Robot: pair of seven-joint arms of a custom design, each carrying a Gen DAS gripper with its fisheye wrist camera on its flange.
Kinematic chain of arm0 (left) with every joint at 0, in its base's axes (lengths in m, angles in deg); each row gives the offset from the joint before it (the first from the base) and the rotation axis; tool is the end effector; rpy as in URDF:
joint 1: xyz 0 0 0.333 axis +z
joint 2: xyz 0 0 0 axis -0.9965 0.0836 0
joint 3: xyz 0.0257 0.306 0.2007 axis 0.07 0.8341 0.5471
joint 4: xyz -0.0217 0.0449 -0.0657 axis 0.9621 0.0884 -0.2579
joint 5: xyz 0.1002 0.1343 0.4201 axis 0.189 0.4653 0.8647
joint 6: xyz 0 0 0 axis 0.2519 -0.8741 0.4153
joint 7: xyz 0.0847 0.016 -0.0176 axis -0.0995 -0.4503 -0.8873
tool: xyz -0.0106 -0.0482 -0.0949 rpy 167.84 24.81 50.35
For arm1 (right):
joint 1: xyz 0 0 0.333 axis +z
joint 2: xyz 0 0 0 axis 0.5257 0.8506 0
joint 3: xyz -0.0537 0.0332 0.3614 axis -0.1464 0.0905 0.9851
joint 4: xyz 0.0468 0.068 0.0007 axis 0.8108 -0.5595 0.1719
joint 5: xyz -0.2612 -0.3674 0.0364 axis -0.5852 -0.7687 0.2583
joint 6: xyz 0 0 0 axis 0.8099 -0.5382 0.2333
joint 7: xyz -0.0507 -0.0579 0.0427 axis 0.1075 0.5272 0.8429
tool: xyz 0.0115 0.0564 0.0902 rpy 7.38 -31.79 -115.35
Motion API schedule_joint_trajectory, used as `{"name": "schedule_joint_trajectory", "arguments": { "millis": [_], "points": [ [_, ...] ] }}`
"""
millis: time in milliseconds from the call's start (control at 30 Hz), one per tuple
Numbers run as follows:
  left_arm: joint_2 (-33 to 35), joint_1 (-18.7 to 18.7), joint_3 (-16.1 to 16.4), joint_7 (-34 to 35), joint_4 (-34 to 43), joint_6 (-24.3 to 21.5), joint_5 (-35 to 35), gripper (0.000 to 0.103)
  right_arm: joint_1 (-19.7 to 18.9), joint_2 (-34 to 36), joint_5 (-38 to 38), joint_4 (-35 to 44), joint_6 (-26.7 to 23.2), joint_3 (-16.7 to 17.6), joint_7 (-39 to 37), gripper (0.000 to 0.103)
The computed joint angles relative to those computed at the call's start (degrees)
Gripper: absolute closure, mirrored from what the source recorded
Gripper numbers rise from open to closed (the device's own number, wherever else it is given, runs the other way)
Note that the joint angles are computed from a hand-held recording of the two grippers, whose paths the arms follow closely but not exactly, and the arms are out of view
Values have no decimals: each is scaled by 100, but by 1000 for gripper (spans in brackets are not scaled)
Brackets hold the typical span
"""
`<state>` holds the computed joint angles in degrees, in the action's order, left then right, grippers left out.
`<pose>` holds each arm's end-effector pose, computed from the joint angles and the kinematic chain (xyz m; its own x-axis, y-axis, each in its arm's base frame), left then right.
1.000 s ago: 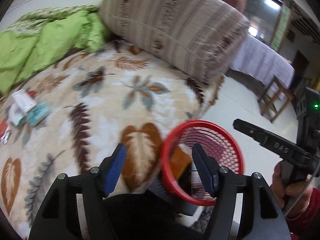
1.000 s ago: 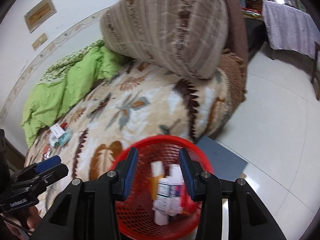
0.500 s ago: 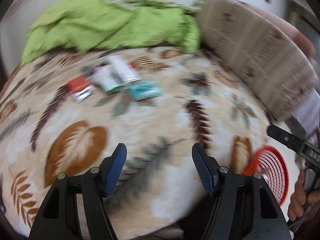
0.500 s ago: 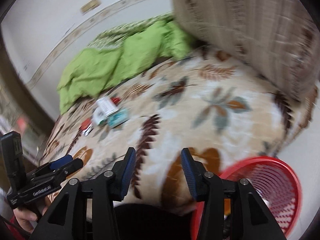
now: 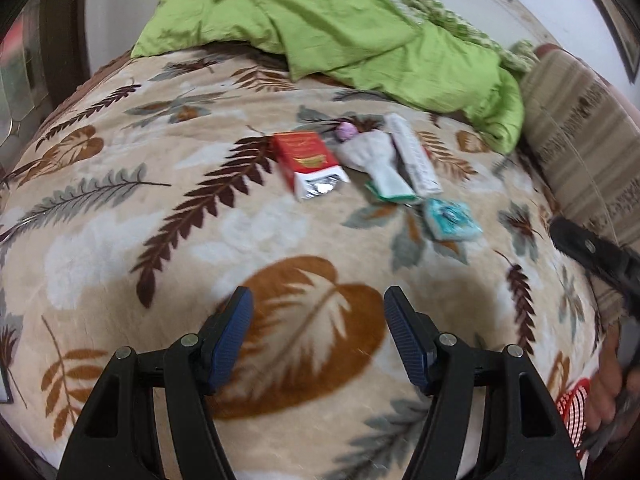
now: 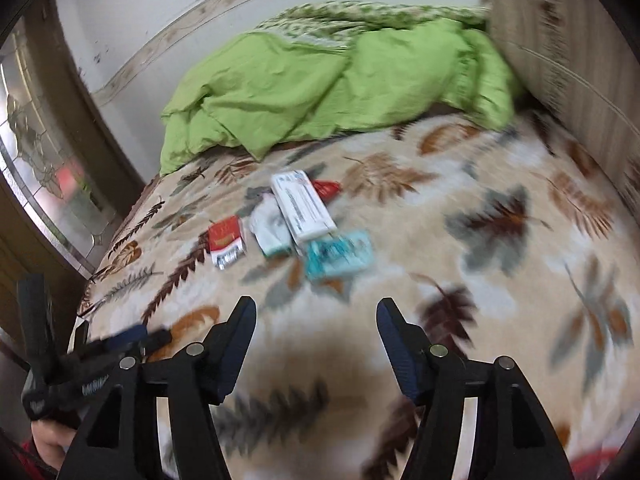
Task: Collect trash
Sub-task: 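Grasp the white tablet box with the right tool while the left tool grasps the red cigarette pack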
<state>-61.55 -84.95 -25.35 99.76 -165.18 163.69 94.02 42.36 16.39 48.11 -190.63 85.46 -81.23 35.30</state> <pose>0.5690 -0.0808 0.4409 0.2029 -0.9567 0.2089 -0.7659 -0.2880 -0.5749 0.6508 0.1517 0.4713 0.3303 -0.8926 -0.3069 -0.7431 -0.0454 -0.6677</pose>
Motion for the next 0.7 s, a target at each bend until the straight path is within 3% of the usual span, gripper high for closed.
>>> {"name": "schedule_joint_trajectory", "arguments": {
  "millis": [67,333,633,700],
  "points": [
    [98,26,43,37,81,18,-34,36,45,558,-591,645,-237,-53,382,33],
    [513,129,191,326,563,-112,-242,35,-158,2342,-1671,2769,-1034,208,1241,32],
    [1132,173,170,1070,1337,-324,-985,27,-186,3232,-2575,3869,-1318,424,1590,32],
    [1320,211,135,1175,1579,-435,-1187,27,-237,3217,-2567,3817,-1306,497,1585,41]
  ]
}}
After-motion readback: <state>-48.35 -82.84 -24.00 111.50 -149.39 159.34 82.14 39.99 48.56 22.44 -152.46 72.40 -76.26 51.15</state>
